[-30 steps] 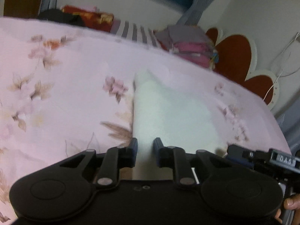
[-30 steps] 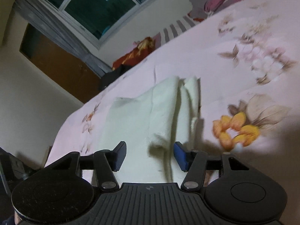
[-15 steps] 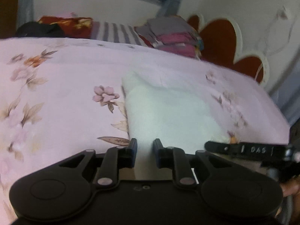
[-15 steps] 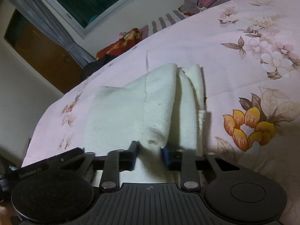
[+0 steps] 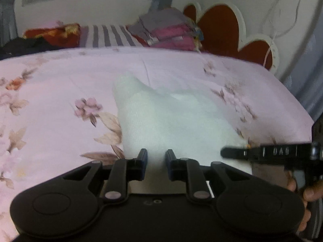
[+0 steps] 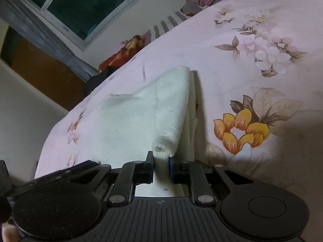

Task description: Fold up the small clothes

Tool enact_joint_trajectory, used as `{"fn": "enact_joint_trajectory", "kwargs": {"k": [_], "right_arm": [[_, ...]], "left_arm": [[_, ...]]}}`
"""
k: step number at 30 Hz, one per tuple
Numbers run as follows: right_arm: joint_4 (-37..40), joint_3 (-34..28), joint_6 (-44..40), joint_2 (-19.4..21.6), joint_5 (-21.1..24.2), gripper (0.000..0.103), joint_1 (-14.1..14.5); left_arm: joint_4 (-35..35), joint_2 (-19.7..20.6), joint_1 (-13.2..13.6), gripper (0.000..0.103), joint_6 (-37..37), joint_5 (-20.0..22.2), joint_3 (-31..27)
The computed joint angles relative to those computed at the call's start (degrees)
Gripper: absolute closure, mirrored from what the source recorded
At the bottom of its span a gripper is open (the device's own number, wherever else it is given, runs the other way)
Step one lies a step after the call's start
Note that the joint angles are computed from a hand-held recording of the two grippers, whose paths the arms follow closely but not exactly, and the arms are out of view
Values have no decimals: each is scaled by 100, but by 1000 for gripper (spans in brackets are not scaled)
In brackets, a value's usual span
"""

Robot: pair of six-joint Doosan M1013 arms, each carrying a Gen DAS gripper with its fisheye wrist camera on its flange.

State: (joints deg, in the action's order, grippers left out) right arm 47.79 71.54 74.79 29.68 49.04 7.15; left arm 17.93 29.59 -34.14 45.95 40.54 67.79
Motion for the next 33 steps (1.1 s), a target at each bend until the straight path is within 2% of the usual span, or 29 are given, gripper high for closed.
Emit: {"fn": "enact_joint_trajectory", "kwargs": {"k": [1, 4, 6, 7, 8, 9, 10, 12, 13, 16, 18, 20, 22, 25, 27, 29, 31, 32, 33], "right_arm": [[12, -15, -27, 7, 41, 89, 4], [-36, -33, 1, 41, 48, 89, 7], [-4, -19, -25, 15, -14, 88, -8], [-105, 4, -33, -40, -133, 75, -4], [-284, 76, -3, -127, -392, 56, 13], [-366, 191, -81, -235, -802, 53, 29], [-233, 217, -272, -269, -1016, 53, 14], [-319, -67, -297, -132, -924, 54, 11], [-455, -289, -298, -15, -852, 54, 40], [-797, -915, -484, 353, -595, 87, 173], [-1112, -1230, -501, 575, -333, 88, 281], [-1826, -1503, -337, 774, -125, 94, 404], [-2257, -1566, -182, 884, -129, 96, 454], [-2291, -1592, -128, 899, -83, 96, 460], [-2326, -1502, -211, 857, -154, 96, 463], [-2266, -1440, -208, 774, -174, 95, 444], [-1795, -1198, -570, 595, -356, 95, 365], [-1586, -1155, -701, 549, -252, 95, 334], [-1401, -1066, -870, 495, -150, 95, 310]], "left_arm": [[127, -11, -17, 84, -10, -51, 18], [-184, 181, 3, 81, 425, 519, -284], [-313, 137, 53, 80, 395, 387, -221], [-256, 85, 66, 81, 308, 239, -152], [-79, 27, 73, 80, 152, 50, -71], [114, 7, 88, 77, 8, -72, -49], [164, 25, 119, 77, -21, -138, -82], [83, 171, 203, 77, 102, -114, -321], [4, 261, 243, 77, 191, -94, -452], [-218, 537, 329, 77, 445, -36, -830], [-322, 680, 355, 77, 618, 18, -986], [-533, 811, 401, 74, 766, 186, -1110], [-773, 870, 456, 70, 673, 276, -1099], [-829, 859, 473, 70, 656, 319, -1101], [-608, 840, 420, 71, 646, 411, -1135], [-286, 702, 347, 74, 528, 226, -968], [-134, 500, 280, 74, 461, -71, -676], [-127, 422, 254, 74, 445, -175, -549], [-147, 408, 224, 74, 513, -108, -516]]}}
